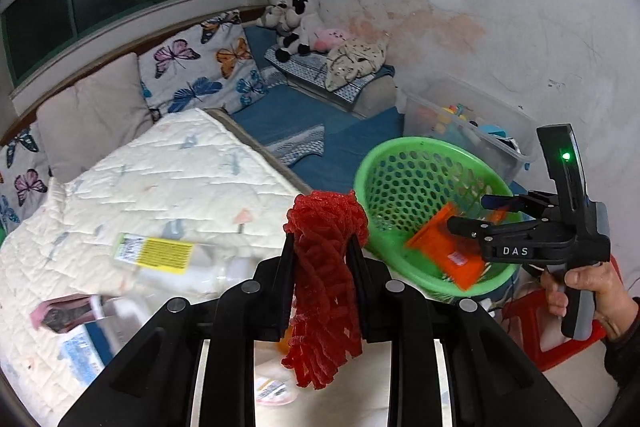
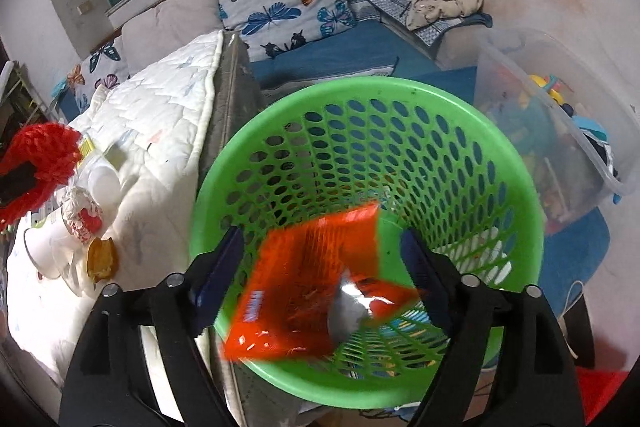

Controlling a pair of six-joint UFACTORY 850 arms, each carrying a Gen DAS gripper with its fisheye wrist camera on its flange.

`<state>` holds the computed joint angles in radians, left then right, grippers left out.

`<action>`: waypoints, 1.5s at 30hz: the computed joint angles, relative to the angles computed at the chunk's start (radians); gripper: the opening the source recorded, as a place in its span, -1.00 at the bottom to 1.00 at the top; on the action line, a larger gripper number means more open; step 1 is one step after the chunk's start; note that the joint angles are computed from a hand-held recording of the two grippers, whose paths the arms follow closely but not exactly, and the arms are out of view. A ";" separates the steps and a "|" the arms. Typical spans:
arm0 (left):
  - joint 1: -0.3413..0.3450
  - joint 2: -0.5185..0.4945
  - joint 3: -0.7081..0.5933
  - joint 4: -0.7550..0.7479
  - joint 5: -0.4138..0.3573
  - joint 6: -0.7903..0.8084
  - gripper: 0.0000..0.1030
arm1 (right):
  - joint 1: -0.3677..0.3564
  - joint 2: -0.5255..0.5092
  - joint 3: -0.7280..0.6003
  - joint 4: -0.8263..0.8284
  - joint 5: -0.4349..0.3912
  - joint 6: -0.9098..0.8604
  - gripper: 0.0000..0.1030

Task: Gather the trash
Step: 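Drop the wrapper into the green basket with the right gripper while the left grasps the red net, then drop the red mesh net into the green basket with the left gripper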

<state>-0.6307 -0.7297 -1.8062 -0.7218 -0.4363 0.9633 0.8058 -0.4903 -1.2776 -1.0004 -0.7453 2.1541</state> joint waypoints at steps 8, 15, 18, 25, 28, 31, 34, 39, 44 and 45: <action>-0.048 -0.064 -0.074 0.047 -0.045 -0.072 -0.53 | 0.028 0.049 0.055 -0.007 -0.053 0.038 0.64; -0.093 -0.116 -0.131 0.122 -0.072 -0.158 -0.48 | 0.059 0.104 0.121 -0.046 -0.072 0.147 0.64; -0.110 -0.137 -0.152 0.144 -0.075 -0.190 -0.44 | 0.070 0.119 0.137 -0.046 -0.081 0.162 0.64; -0.133 -0.139 -0.125 0.129 -0.033 -0.172 0.19 | 0.089 0.139 0.159 -0.043 -0.099 0.175 0.64; -0.130 -0.123 -0.105 0.112 -0.031 -0.158 0.19 | 0.091 0.138 0.158 -0.043 -0.097 0.173 0.64; -0.119 -0.096 -0.073 0.086 -0.015 -0.142 0.25 | 0.096 0.127 0.145 -0.048 -0.100 0.167 0.63; -0.102 -0.059 -0.026 0.057 0.009 -0.118 0.25 | 0.099 0.110 0.121 -0.051 -0.096 0.149 0.64; -0.070 0.037 0.099 -0.004 0.091 -0.043 0.25 | 0.108 0.085 0.079 -0.074 -0.086 0.134 0.64; -0.015 0.119 0.208 -0.125 0.148 0.052 0.25 | 0.115 0.044 0.016 -0.097 -0.065 0.107 0.64; 0.001 0.137 0.234 -0.166 0.161 0.084 0.25 | 0.116 0.031 -0.004 -0.100 -0.061 0.097 0.63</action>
<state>-0.6297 -0.5923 -1.5718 -0.8875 -0.2751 1.0474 0.9218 -0.4596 -1.2813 -1.1001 -0.8066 2.2509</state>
